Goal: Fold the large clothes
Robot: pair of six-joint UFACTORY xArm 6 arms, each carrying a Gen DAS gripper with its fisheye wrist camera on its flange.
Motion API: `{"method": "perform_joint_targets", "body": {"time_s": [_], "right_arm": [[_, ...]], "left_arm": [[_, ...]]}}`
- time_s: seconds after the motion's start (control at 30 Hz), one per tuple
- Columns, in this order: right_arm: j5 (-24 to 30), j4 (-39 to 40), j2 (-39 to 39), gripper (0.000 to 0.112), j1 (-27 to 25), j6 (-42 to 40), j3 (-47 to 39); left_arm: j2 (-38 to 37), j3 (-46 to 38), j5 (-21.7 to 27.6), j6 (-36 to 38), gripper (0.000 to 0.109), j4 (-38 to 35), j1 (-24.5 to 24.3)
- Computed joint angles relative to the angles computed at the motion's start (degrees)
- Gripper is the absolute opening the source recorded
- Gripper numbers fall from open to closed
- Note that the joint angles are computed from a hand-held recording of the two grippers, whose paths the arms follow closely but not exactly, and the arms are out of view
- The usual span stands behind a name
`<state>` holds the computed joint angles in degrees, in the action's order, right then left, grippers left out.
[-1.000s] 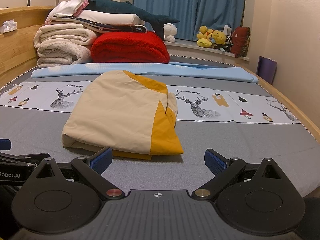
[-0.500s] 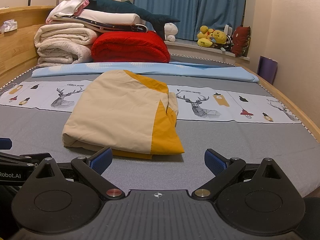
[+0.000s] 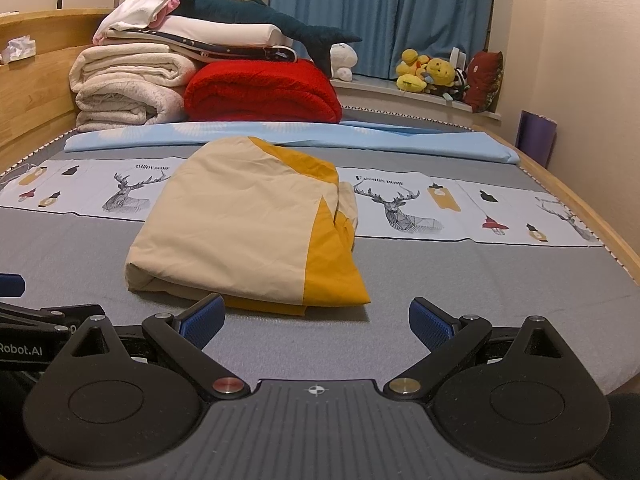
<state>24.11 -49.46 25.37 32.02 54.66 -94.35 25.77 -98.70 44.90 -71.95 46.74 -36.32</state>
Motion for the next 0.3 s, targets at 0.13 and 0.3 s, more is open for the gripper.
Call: {"method": "perform_joint_targets", "body": {"time_s": [0.13,0.3], "right_arm": [[-0.19,0.01,-0.28,0.098,-0.04,-0.06,0.53],[-0.44,0.58,-0.67,0.098,-0.36,-0.81,1.15]], "left_arm": [[-0.26,0.47,-0.4,0.06,0.103,0.11,0.14],[-0.55,0.93,-0.54,0.27,0.103,0.04,0.27]]}}
